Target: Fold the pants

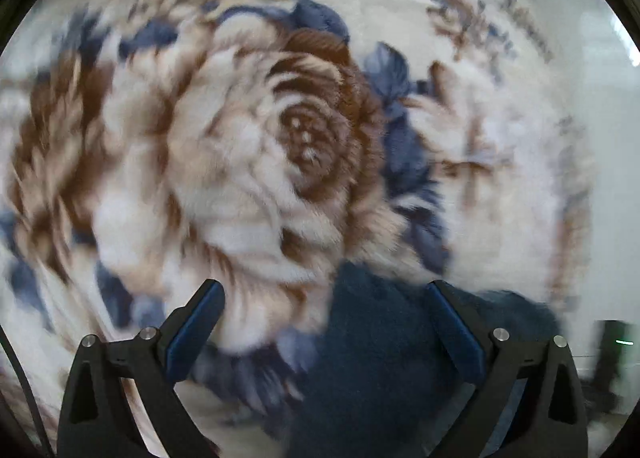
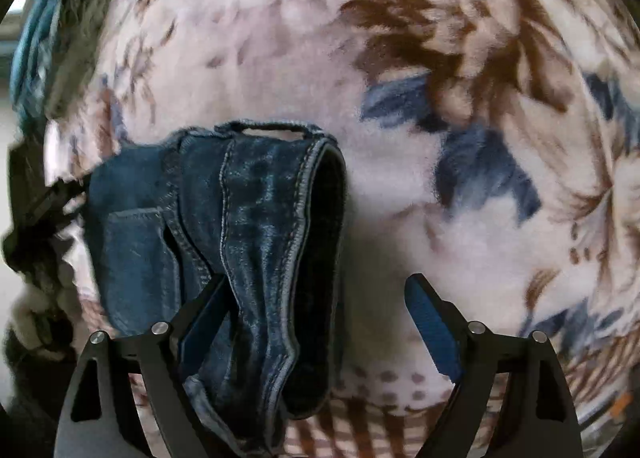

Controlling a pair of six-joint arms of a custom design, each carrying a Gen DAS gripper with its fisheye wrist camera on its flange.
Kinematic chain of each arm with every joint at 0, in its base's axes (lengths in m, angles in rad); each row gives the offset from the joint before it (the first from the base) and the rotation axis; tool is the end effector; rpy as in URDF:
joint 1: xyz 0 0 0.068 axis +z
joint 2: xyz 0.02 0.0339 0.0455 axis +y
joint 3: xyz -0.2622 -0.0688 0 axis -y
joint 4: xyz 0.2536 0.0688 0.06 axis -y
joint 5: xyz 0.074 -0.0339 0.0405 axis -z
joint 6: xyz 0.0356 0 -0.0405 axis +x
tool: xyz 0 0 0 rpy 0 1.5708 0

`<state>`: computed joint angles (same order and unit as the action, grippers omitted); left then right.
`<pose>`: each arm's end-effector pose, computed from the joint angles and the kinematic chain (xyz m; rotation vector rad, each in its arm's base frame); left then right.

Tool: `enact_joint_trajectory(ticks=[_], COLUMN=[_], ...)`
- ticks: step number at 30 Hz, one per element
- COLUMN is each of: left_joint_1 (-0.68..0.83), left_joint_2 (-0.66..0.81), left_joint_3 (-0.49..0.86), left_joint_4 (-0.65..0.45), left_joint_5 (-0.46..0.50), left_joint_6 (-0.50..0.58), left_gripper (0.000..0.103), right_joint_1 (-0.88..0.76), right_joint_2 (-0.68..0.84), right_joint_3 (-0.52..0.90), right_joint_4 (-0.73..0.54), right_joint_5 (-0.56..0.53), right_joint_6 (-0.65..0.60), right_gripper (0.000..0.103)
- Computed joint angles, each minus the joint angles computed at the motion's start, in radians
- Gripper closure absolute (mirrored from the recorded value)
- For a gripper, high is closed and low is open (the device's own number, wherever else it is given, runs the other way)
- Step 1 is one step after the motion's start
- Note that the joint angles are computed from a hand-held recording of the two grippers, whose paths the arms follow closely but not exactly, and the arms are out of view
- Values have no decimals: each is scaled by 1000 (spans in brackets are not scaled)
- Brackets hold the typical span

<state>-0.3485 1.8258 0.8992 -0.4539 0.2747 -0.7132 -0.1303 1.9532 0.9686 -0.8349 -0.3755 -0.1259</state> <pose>0.2851 -0.1139 0.0942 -0.5176 3.0306 -0.5150 0.2811 -0.0237 0.0749 -0.0749 -2.8863 -0.5900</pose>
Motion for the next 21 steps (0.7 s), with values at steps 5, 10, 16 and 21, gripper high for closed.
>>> enact_joint_trajectory(ticks=[5,10,16,21], left_joint_1=[67,9,-69,-25], left_joint_2=[-92,-55,-91,85], left_joint_3=[-210,-217,-196,-208], left_joint_4=[165,190,130,291], left_joint_5=[259,320,285,403], left_joint_6=[-22,18,94,71], left_gripper=[1,1,1,1], right_joint_1=[-142,-100,-78,-68], right_joint_2=[231,432,456,513], right_joint_3=[125,167,200,236], right_joint_4=[-140,-123,-191,-189], right_joint_5=[-242,-367,-431,-440], right_joint_6=[-161,-233,-320,-309], right_gripper=[11,2,1,1])
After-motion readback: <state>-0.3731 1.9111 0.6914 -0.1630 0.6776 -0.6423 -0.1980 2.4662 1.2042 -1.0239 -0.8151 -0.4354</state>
